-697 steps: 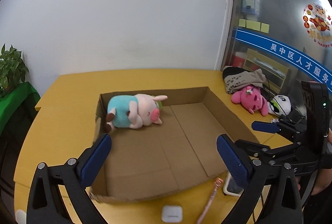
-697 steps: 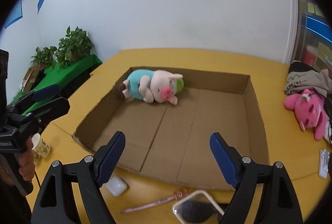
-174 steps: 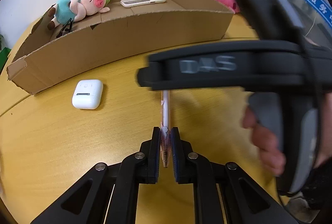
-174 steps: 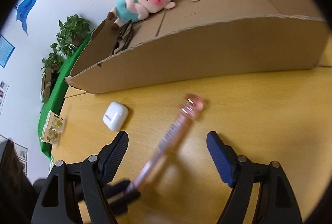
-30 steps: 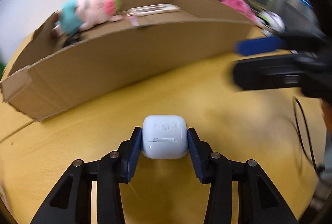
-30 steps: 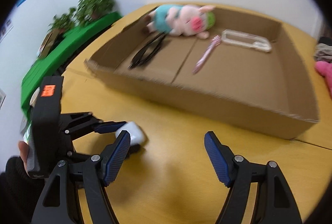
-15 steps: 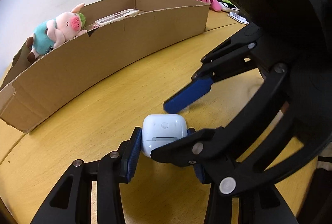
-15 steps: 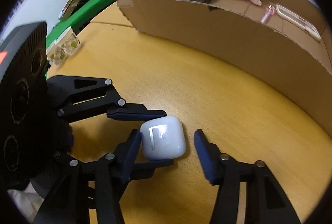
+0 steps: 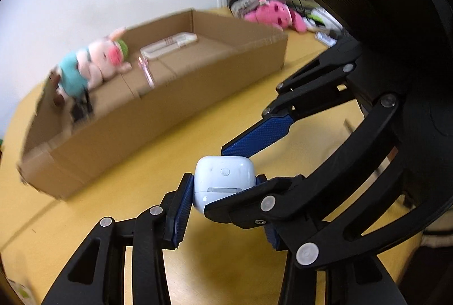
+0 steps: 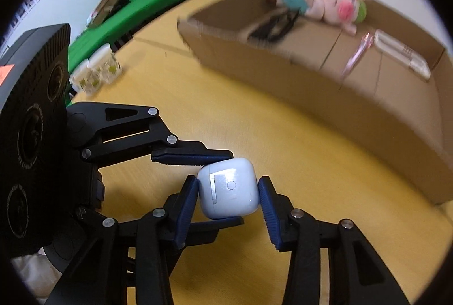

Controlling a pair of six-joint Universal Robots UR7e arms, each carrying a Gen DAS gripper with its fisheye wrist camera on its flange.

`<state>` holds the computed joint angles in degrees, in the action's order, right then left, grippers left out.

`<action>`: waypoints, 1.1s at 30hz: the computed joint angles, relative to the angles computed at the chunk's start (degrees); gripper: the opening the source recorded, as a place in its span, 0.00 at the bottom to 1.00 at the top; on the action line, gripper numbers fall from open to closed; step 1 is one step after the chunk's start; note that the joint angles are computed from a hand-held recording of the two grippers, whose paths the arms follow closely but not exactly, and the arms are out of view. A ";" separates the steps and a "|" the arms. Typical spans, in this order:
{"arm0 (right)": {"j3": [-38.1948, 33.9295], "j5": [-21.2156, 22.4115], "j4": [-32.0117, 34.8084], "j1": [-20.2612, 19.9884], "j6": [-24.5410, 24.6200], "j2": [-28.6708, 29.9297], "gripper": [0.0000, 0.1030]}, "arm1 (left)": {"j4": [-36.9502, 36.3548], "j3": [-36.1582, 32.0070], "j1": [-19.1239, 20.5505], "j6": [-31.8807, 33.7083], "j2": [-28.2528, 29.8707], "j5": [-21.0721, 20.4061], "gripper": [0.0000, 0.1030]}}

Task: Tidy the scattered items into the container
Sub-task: 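Lift the earbud case with the left gripper and carry it over the box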

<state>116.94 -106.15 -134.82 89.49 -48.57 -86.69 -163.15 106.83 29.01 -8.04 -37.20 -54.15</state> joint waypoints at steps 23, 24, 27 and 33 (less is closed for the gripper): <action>-32.52 2.84 8.61 4.71 -4.06 10.79 0.42 | 8.50 -40.55 3.57 21.70 15.30 3.91 0.46; -34.36 3.05 9.46 4.44 -3.95 11.90 0.42 | 9.67 -42.42 3.79 21.90 16.27 3.83 0.46; -40.25 3.75 12.47 3.29 -3.40 15.59 0.42 | 15.29 -50.54 5.41 22.42 20.17 2.76 0.46; -49.77 3.60 17.42 0.50 -0.77 22.93 0.42 | 25.97 -64.69 8.76 22.27 27.70 -0.30 0.46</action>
<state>67.17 -102.56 -117.40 90.00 -49.35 -63.76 -137.19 42.14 37.77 14.22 -9.50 -54.45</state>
